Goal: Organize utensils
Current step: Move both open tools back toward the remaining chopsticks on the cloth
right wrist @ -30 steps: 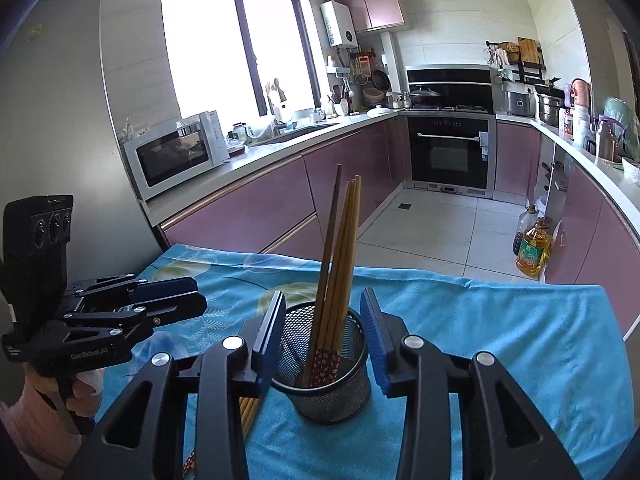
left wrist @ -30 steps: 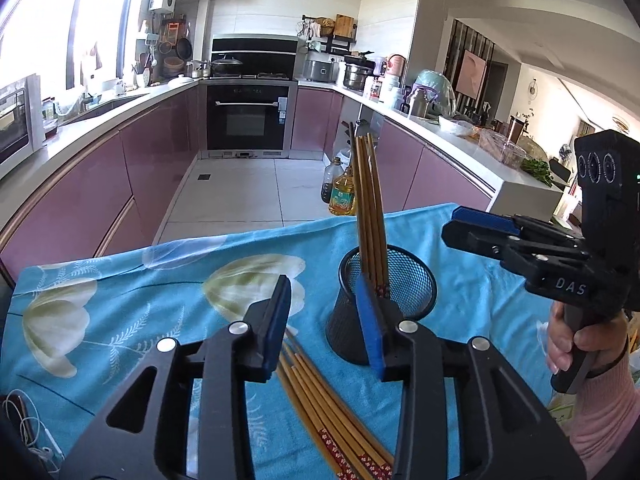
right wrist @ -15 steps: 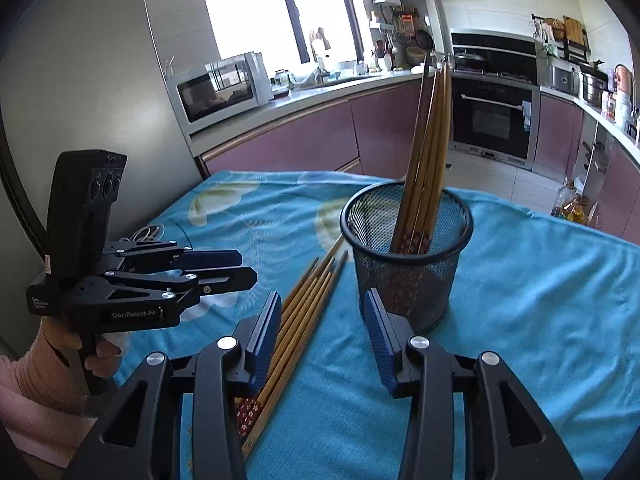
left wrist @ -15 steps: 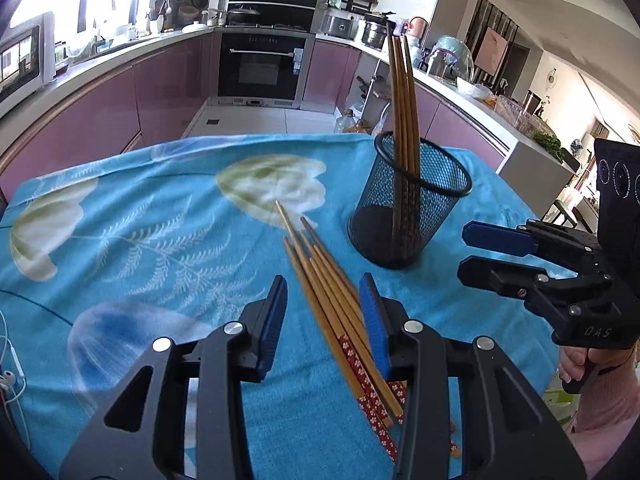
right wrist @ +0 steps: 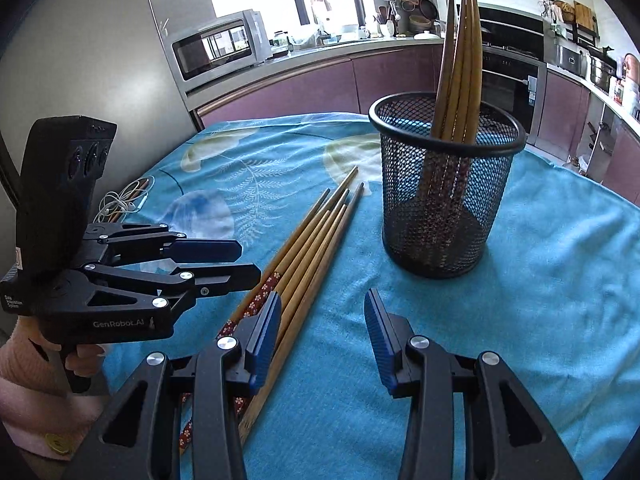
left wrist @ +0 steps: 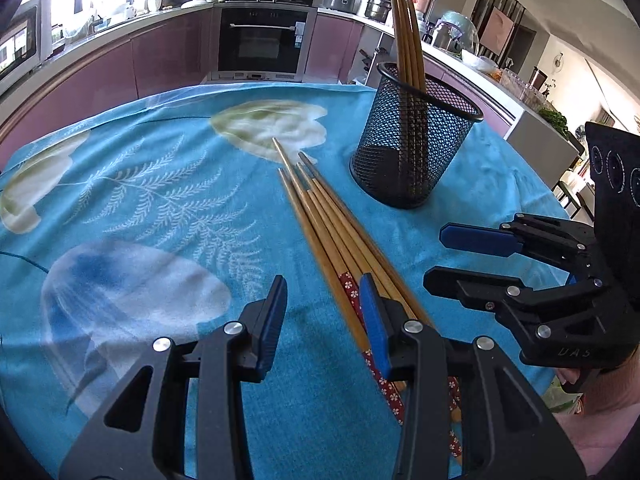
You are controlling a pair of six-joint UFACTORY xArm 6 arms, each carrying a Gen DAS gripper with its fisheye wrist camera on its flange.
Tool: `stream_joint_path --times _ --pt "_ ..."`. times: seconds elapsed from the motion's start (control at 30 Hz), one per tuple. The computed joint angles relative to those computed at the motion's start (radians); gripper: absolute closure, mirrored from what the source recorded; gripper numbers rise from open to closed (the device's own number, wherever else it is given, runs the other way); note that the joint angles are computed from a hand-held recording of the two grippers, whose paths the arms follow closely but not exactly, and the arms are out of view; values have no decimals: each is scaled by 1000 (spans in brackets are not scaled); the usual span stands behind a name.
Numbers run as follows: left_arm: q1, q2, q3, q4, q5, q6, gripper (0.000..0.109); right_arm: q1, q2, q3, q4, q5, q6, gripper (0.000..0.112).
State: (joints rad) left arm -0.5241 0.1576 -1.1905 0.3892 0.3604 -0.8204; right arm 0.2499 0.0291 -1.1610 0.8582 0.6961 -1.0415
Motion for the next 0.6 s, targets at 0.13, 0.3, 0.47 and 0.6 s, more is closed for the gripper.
stream_joint_path --times 0.13,0.3,0.47,0.6 --pt "-4 -4 5 15 4 -17 71 4 -1 10 -7 -11 5 71" --pt "-12 2 -4 61 33 -56 71 19 -4 22 -20 -42 13 71" --pt "-20 5 -12 111 58 -83 71 36 -8 37 -41 -73 17 71" --pt "-28 11 -29 140 85 -96 71 44 -5 45 -60 -90 23 71"
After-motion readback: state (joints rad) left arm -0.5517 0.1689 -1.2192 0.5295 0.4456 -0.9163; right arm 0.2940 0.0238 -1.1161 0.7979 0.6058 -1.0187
